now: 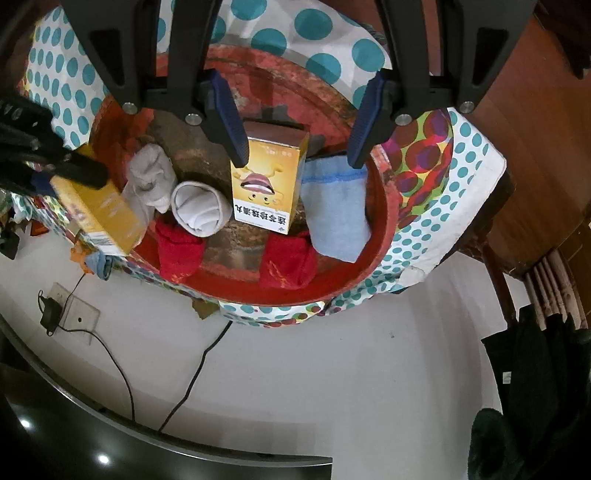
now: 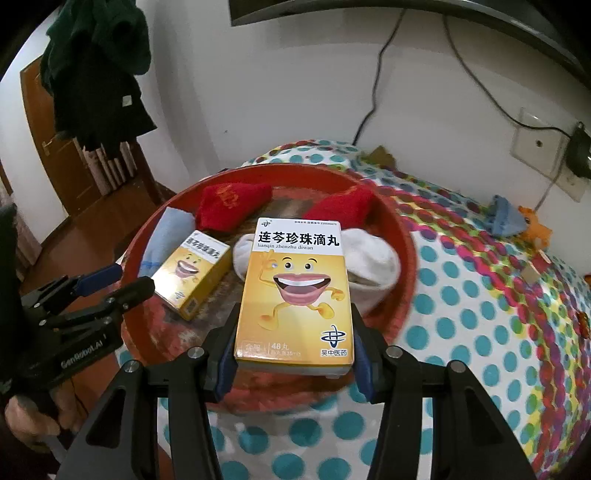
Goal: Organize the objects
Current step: 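Carry the yellow box into the red tray and release it with the right gripper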
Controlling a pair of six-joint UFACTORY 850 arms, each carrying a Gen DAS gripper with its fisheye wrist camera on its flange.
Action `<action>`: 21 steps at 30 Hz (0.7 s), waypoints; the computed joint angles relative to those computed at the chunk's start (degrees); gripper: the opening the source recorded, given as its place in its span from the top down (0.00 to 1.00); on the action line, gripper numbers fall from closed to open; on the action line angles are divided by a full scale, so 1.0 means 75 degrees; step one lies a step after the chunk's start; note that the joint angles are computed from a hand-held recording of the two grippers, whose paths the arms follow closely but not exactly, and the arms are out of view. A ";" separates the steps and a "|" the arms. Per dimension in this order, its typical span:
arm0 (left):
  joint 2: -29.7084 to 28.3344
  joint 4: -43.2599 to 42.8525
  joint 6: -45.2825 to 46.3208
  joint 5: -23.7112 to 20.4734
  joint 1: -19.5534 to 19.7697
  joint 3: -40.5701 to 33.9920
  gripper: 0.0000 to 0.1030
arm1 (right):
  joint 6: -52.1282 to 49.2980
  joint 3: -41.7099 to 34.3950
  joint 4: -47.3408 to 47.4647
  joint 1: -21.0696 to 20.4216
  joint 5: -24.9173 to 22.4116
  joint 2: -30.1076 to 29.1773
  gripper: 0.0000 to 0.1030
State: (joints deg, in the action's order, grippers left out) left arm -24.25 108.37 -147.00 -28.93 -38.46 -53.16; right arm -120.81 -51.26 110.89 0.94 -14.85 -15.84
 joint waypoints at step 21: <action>-0.0016 0.0129 -0.0183 0.0180 0.0121 0.0006 0.45 | -0.0747 -0.0804 0.0844 0.0626 0.0643 -0.0949 0.54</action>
State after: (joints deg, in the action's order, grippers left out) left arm -24.37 109.34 -148.37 -27.58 -37.55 -53.12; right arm -126.41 -57.29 117.22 5.63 -10.02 -22.96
